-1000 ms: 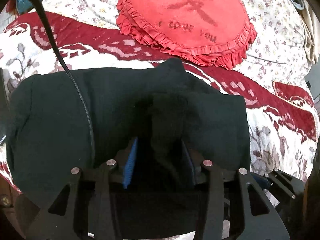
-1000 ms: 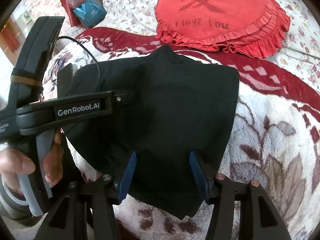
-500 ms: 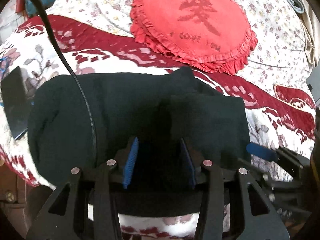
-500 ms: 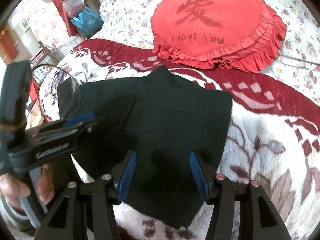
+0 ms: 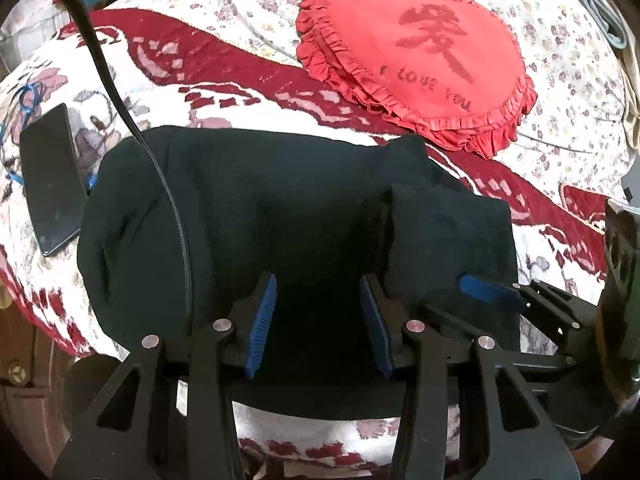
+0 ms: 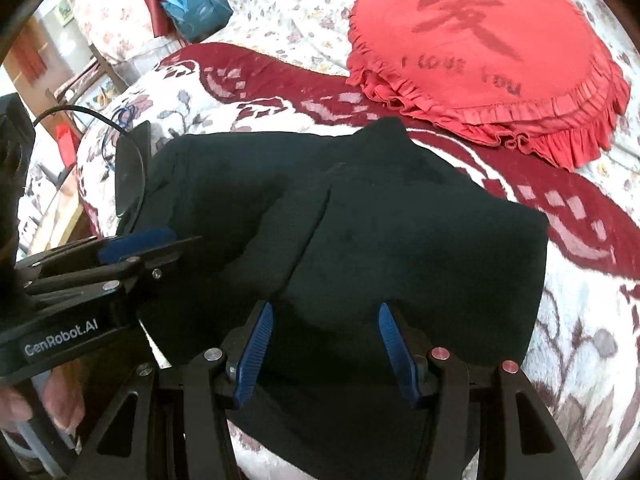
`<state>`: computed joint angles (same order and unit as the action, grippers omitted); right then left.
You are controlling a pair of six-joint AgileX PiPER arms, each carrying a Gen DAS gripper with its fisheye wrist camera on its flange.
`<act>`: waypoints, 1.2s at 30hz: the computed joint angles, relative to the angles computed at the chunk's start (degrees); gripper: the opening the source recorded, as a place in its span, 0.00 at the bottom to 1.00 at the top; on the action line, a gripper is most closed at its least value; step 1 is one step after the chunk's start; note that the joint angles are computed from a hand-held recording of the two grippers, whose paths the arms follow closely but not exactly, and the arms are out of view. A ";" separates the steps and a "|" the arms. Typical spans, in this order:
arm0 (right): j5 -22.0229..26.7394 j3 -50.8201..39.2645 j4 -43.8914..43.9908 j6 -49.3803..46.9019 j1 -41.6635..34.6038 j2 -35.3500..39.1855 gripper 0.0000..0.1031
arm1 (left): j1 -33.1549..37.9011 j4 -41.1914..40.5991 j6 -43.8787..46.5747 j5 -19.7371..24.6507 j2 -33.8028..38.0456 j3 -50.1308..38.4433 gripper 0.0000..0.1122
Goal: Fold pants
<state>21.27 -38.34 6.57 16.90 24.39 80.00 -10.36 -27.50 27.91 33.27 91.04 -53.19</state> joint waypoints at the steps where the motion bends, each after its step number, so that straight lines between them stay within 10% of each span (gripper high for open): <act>1: 0.34 -0.06 0.46 -0.59 -0.18 -0.13 0.52 | 0.17 -0.10 0.09 0.09 0.05 -0.02 0.38; 36: 4.79 -19.24 7.21 -12.21 2.47 12.82 0.57 | 20.32 -7.71 7.19 10.49 0.13 -1.09 0.54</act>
